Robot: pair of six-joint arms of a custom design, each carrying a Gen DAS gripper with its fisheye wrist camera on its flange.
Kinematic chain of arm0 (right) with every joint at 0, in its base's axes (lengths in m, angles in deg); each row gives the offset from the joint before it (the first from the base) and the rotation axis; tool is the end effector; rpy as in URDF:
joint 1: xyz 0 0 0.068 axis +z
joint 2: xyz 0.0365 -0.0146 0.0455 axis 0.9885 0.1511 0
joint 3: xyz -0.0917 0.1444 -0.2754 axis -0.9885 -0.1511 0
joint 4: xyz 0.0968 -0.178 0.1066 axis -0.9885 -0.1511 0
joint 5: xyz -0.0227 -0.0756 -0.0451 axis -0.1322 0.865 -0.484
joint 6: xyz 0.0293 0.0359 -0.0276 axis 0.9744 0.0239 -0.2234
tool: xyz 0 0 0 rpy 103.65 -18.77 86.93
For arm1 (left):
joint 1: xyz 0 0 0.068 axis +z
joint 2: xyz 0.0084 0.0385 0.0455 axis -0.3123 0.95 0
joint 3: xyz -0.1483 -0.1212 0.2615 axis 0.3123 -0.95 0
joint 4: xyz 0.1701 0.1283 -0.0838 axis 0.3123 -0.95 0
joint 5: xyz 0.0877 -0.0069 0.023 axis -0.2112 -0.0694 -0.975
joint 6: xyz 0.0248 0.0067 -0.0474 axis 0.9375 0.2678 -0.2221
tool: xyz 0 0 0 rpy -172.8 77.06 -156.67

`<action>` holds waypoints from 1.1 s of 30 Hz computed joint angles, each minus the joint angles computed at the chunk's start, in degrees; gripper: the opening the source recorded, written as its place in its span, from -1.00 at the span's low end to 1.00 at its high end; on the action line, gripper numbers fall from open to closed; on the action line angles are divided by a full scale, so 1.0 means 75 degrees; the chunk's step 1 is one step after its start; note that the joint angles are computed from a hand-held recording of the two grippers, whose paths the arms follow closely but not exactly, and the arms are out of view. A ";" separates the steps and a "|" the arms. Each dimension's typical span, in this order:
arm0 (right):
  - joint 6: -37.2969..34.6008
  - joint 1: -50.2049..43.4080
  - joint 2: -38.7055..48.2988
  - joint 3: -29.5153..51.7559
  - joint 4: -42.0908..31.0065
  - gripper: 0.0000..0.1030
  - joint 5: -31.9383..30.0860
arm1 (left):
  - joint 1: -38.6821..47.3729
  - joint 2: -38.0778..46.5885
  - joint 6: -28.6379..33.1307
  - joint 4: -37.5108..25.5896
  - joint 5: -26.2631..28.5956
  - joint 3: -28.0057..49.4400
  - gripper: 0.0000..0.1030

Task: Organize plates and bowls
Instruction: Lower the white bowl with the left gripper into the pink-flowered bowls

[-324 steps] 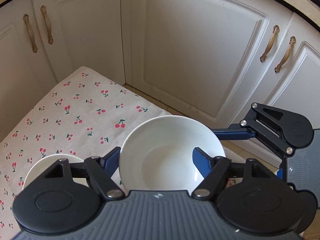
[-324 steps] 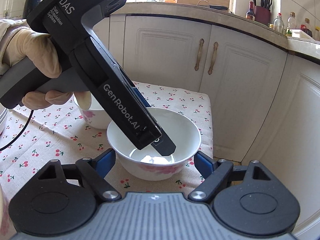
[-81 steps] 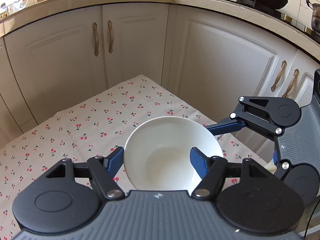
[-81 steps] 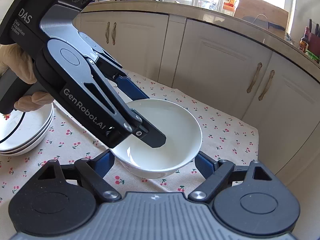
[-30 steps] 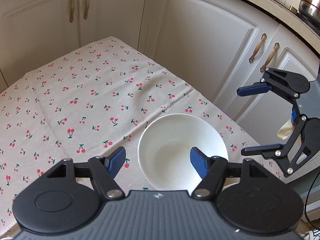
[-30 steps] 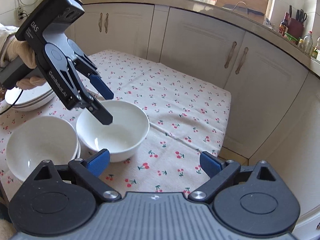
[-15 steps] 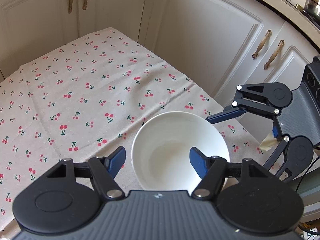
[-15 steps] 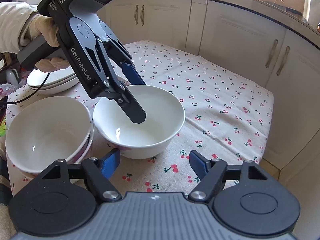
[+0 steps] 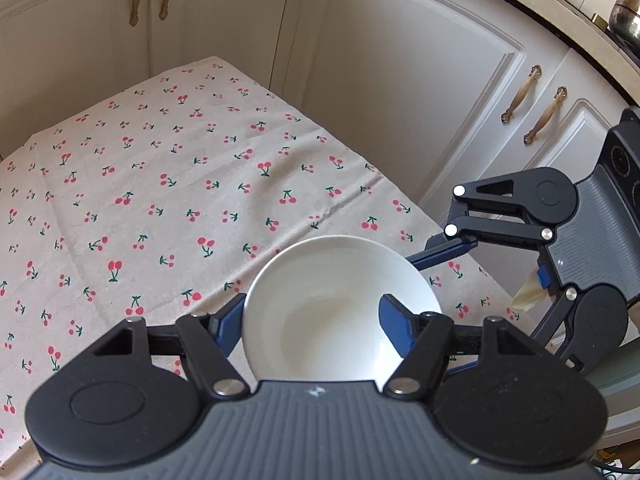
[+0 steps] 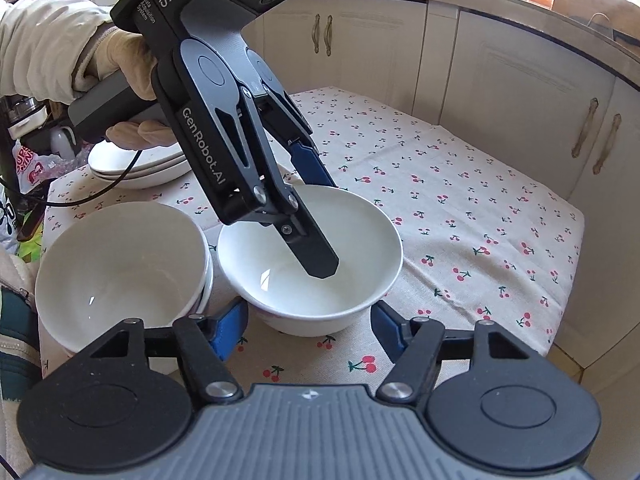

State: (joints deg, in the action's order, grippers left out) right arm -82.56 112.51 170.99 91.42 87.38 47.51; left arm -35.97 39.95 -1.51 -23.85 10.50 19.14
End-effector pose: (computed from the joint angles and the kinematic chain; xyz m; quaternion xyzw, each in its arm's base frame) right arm 0.2771 0.1871 0.1574 -0.5568 0.7380 0.2210 0.3107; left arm 0.2528 -0.0893 0.1870 0.1562 0.9418 -0.1538 0.2548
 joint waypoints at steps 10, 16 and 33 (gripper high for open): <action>0.0030 -0.0133 -0.0041 0.0011 0.0005 0.41 0.0079 | 0.0037 0.0266 0.0107 0.0006 0.0008 0.0282 0.37; -0.0001 -0.0097 0.0117 0.0205 -0.0113 0.46 -0.0009 | 0.0073 0.0240 0.0039 -0.0063 0.0026 0.0244 0.37; 0.0345 0.0069 -0.0693 0.0080 -0.0336 0.46 0.0261 | -0.0288 -0.0669 -0.0218 -0.0413 -0.0288 0.0249 0.41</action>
State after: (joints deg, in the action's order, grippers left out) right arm -79.97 113.02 165.79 92.02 84.86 49.47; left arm -38.12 34.93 -3.14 -26.95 8.34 21.00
